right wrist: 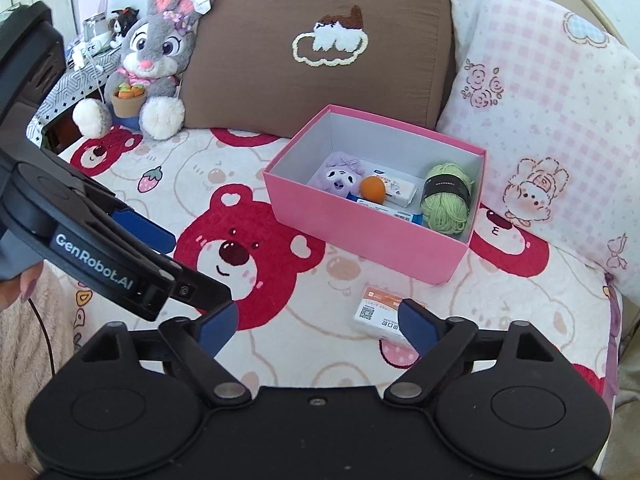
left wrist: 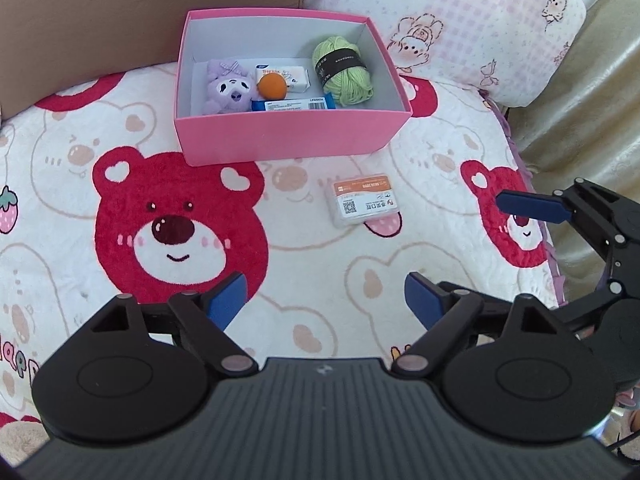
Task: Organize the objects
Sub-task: 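Move the left gripper down onto the clear card box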
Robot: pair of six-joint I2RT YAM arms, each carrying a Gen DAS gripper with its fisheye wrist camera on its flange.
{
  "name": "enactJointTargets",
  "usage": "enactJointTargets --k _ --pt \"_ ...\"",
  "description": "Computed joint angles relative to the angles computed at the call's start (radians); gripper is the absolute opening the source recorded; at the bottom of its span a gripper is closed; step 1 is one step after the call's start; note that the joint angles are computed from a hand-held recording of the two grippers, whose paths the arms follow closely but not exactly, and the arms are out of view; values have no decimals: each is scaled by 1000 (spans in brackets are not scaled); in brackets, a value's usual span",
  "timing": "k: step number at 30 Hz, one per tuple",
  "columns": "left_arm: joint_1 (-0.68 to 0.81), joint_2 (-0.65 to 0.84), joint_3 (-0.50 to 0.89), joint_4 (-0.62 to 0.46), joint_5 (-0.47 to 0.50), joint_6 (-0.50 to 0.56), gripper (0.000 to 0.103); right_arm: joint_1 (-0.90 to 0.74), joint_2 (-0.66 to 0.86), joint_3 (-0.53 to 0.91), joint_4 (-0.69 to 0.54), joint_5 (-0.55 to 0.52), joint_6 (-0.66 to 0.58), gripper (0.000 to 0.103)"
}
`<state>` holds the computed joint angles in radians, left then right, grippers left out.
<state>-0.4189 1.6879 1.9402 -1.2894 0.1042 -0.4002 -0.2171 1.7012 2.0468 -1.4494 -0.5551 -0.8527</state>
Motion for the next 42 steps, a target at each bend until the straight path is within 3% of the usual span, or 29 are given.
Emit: enactJointTargets --k 4,9,21,29,33,42 --pt "-4 -11 -69 60 -1 -5 95 -20 -16 -84 69 -24 -31 95" --pt "4 -21 -159 166 -11 -6 96 -36 6 -163 165 -77 -46 95" --pt "40 -16 -370 441 50 -36 96 17 34 -274 333 3 -12 95" --pt "46 71 -344 559 29 -15 96 65 43 -349 479 56 51 95" --pt "56 96 -361 594 55 -19 96 54 54 -424 607 42 197 95" --pt "86 104 -485 786 135 -75 93 55 125 -437 673 118 262 95"
